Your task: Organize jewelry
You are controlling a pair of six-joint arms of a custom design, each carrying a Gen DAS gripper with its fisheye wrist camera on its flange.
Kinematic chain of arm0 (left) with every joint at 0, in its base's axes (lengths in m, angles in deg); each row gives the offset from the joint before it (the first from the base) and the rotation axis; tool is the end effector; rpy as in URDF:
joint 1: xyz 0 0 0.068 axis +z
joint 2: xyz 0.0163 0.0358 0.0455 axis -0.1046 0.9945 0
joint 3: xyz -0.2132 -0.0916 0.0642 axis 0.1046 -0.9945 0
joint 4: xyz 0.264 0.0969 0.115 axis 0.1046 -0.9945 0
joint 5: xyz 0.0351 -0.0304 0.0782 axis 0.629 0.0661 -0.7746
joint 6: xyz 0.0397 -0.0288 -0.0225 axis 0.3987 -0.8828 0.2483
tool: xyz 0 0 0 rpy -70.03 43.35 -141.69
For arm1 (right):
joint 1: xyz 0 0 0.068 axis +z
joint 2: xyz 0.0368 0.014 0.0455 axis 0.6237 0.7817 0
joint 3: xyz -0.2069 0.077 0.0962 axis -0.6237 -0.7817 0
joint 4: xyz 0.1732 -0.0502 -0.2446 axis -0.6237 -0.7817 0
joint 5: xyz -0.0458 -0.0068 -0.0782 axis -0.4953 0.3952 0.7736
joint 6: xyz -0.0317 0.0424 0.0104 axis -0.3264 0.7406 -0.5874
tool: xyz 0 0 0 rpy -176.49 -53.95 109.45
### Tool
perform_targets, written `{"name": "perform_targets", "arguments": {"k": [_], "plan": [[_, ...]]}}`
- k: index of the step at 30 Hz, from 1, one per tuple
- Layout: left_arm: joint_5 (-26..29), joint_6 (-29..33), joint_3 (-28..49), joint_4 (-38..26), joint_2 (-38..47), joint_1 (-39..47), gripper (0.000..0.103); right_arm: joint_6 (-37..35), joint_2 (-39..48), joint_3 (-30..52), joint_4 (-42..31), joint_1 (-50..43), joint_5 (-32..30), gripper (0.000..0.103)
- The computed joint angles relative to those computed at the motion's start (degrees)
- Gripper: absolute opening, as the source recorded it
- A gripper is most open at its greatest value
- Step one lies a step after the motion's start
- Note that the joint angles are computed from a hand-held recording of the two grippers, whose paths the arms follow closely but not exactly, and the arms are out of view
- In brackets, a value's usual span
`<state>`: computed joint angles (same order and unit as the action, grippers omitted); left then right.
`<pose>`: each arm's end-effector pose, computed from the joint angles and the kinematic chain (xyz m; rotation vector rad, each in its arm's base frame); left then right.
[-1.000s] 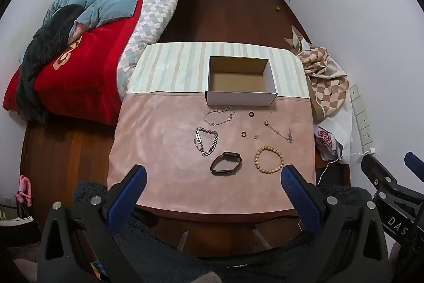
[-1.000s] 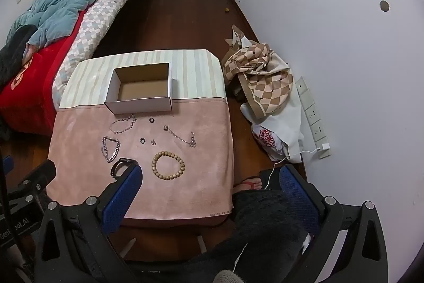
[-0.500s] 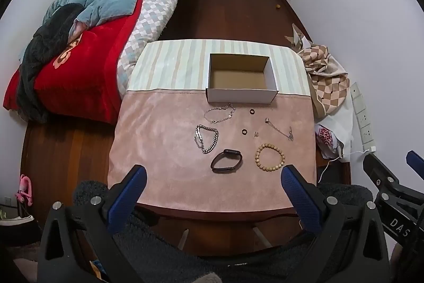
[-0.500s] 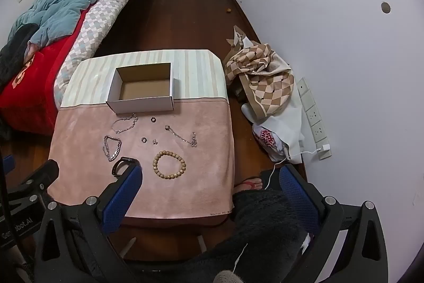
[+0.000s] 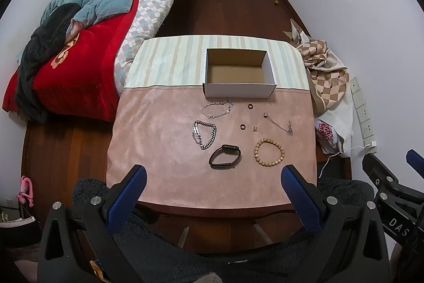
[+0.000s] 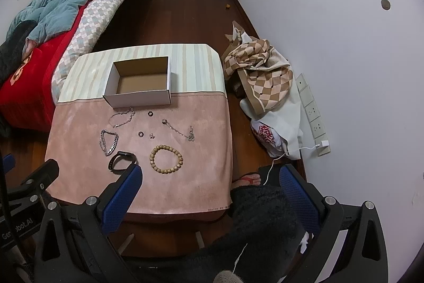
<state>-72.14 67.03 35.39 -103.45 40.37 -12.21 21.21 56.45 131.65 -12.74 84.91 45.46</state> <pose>0.2124 -0.0198 0.2944 -0.2295 2.7587 0.0326 0.2072 0.1964 0.3357 -0.0715 2.7050 -0.2137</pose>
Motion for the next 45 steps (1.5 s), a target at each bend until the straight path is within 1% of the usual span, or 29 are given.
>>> {"name": "perform_targets", "arguments": {"k": [10, 25, 45], "plan": [[-0.44, -0.68, 0.24, -0.02, 0.11, -0.46, 0.103, -0.63, -0.16, -0.19, 0.27, -0.54, -0.17, 0.103], [-0.09, 0.92, 0.61, -0.49, -0.57, 1.20, 0.103, -0.13, 0.89, 1.78, -0.81, 0.51, 0.74, 0.103], [-1.00, 0.20, 1.87, -0.97, -0.37, -0.13, 0.103, 0.02, 1.04, 3.11, -1.56, 0.93, 1.10, 0.103]]}}
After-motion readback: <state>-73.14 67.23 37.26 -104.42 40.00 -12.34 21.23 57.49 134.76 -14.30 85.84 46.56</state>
